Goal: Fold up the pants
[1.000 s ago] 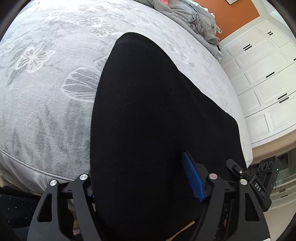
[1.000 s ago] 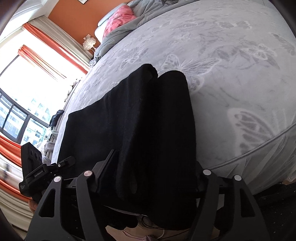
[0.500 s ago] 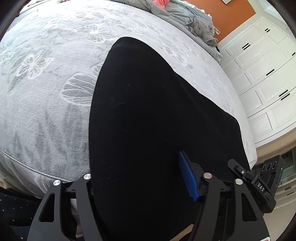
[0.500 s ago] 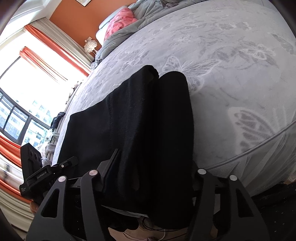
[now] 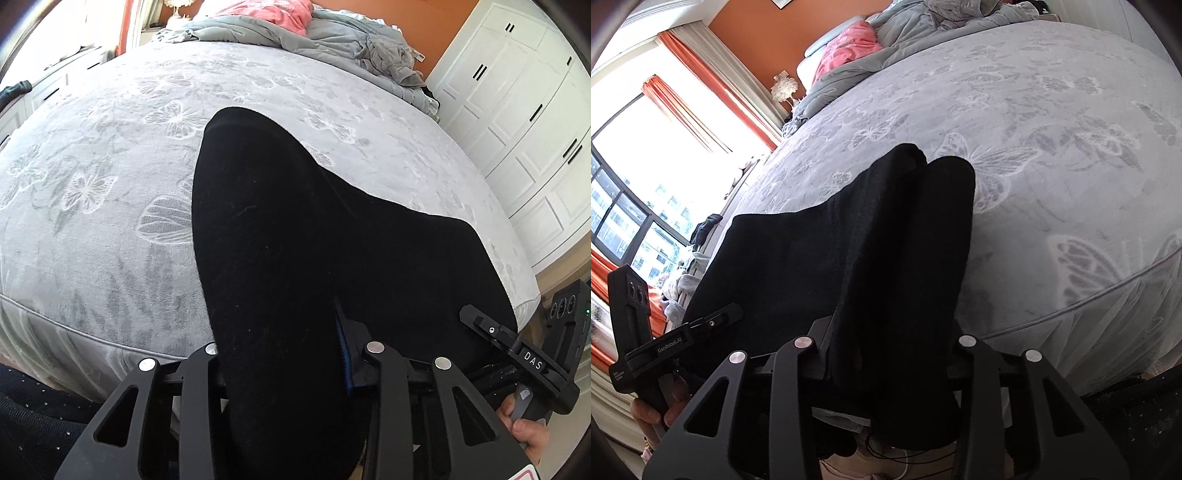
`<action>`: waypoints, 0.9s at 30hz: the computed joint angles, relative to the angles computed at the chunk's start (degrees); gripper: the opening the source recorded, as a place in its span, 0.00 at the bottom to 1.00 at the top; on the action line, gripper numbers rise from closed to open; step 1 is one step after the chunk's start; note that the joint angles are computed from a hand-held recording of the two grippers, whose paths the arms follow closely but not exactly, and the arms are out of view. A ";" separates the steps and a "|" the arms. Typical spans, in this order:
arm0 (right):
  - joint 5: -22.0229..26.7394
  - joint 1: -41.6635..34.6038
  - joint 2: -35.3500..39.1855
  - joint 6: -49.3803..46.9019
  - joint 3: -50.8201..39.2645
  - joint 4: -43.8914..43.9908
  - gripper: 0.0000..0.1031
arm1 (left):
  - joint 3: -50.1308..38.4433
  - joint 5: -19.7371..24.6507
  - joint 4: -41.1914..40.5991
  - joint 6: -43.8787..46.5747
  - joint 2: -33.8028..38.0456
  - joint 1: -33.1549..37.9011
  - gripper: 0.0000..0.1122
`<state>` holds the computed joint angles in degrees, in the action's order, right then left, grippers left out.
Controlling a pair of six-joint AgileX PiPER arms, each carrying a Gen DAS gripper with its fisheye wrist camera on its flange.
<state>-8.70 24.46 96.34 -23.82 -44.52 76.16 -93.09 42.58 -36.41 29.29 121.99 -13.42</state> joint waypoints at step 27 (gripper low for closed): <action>-0.14 -0.50 0.87 25.77 2.46 -23.44 0.35 | 0.59 -2.98 8.49 -8.67 0.18 -3.48 0.29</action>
<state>-8.84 23.96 97.21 1.95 -42.06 52.73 -92.50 39.59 -27.93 20.63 122.17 -16.90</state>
